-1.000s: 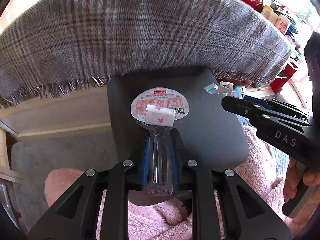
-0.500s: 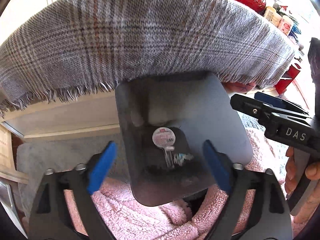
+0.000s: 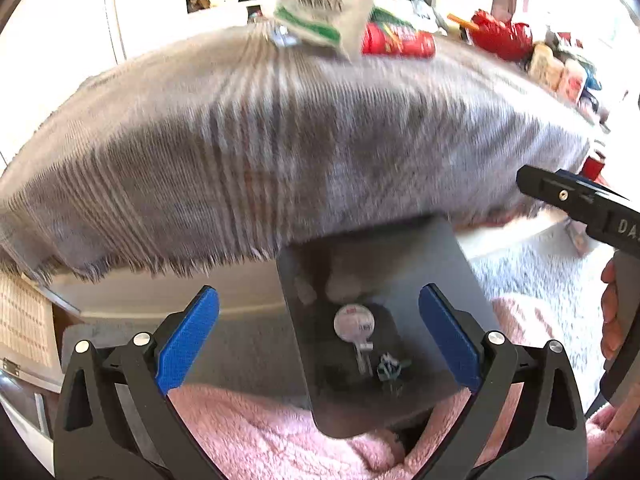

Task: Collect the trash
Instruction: 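Grasp the white-green bag with the left gripper while the right grasps the Skittles tube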

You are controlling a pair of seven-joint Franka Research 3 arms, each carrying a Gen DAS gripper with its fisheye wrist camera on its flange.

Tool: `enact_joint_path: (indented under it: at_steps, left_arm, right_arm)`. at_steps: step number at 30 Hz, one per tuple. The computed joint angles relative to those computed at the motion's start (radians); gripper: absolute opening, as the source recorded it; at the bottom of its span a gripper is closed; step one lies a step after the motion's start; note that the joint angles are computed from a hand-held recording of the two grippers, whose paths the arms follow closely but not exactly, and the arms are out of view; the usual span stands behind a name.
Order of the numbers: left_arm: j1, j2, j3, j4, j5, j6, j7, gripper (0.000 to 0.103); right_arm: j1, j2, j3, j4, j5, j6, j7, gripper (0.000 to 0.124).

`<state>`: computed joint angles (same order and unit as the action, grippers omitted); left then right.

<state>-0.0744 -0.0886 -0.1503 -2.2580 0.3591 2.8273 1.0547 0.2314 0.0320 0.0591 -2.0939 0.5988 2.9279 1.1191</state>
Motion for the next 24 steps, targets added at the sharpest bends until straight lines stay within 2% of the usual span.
enact_joint_path:
  at_steps: [2, 5, 12, 19, 21, 24]
  left_arm:
    - [0.002, 0.009, 0.003, 0.025, -0.006, 0.007, 0.005, 0.095]
    - [0.010, 0.028, -0.001, 0.073, 0.037, 0.006, -0.025, 0.095]
    - [0.007, 0.105, 0.002, 0.209, 0.123, -0.013, -0.080, 0.095]
    - [0.001, 0.214, 0.008, 0.351, 0.054, -0.009, -0.022, 0.094]
    - [0.002, 0.252, 0.002, 0.399, 0.013, -0.014, 0.018, 0.090]
    - [-0.009, 0.303, 0.008, 0.469, -0.004, -0.033, 0.035, 0.078]
  right_arm:
    - [0.001, 0.012, -0.002, 0.034, -0.026, 0.011, 0.015, 0.100]
    - [0.004, 0.039, -0.014, 0.084, -0.121, 0.021, 0.111, 0.100]
    - [-0.004, 0.127, -0.027, 0.226, -0.227, -0.003, 0.230, 0.100]
    - [0.004, 0.195, -0.054, 0.323, -0.344, -0.029, 0.336, 0.100]
    - [0.000, 0.217, -0.054, 0.355, -0.354, -0.043, 0.350, 0.100]
    - [-0.008, 0.245, -0.050, 0.396, -0.360, -0.059, 0.353, 0.100]
